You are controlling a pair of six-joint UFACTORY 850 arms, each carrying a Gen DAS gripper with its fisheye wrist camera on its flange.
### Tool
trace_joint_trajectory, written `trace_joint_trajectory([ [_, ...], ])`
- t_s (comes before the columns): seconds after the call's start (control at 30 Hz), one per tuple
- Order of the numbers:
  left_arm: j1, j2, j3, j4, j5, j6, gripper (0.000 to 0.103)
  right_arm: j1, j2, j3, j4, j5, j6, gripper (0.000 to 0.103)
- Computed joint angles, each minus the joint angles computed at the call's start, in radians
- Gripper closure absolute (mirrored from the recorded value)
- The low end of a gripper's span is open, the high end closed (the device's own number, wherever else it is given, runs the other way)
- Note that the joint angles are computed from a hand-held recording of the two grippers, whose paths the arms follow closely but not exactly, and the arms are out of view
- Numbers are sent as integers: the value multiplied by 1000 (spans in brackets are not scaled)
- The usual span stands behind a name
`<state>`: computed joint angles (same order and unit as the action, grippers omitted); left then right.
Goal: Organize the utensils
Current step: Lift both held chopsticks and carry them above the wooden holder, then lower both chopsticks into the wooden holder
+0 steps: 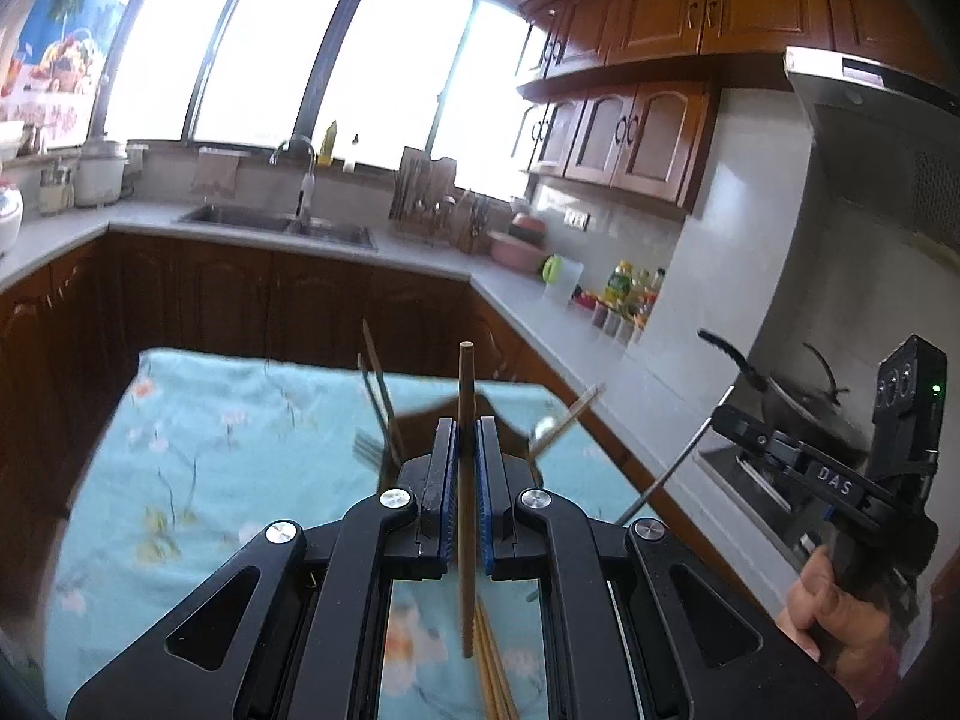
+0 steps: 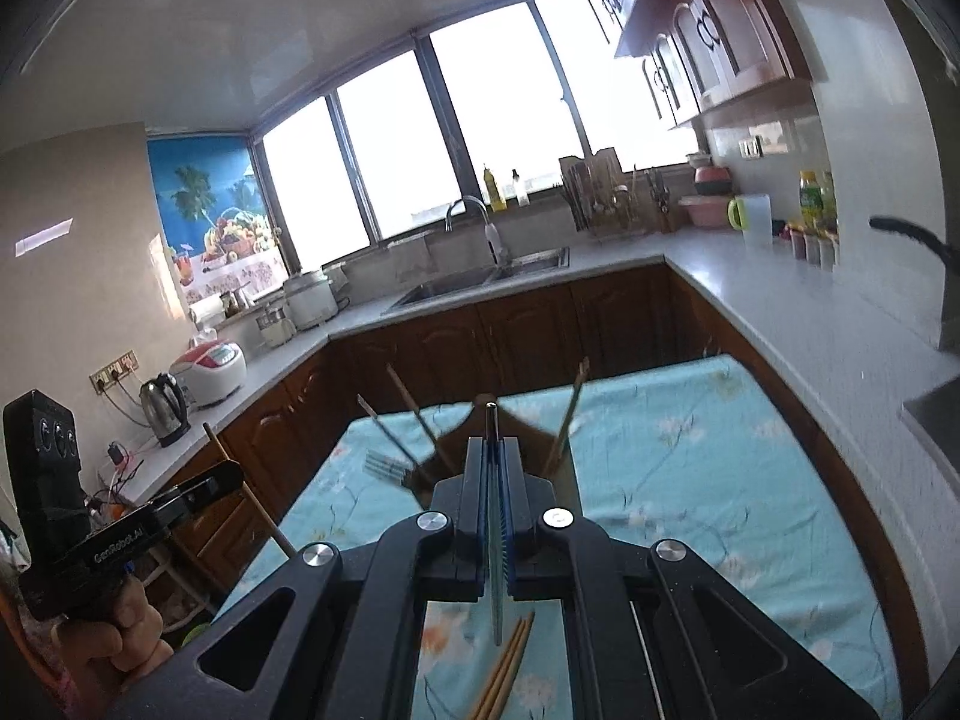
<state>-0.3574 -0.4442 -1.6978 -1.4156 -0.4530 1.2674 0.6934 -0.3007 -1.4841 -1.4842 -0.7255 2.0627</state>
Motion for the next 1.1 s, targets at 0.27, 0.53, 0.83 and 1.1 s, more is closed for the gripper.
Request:
trace_joint_trajectory([
  [0.27, -12, -135, -255, 30, 76, -74, 98, -45, -56, -143, -10, -12, -101, 99],
  [0.53, -29, -333, -560, 349, 116, -432, 98, -102, -125, -235, 20, -1, -150, 100],
  [0.83, -51, -397, -565, 488, 149, -562, 98, -133, -155, -189, 2, 36, -53, 100],
  [1.1, -65, -407, -519, 590, 134, -640, 98, -141, -170, -152, 37, 59, -21, 100],
])
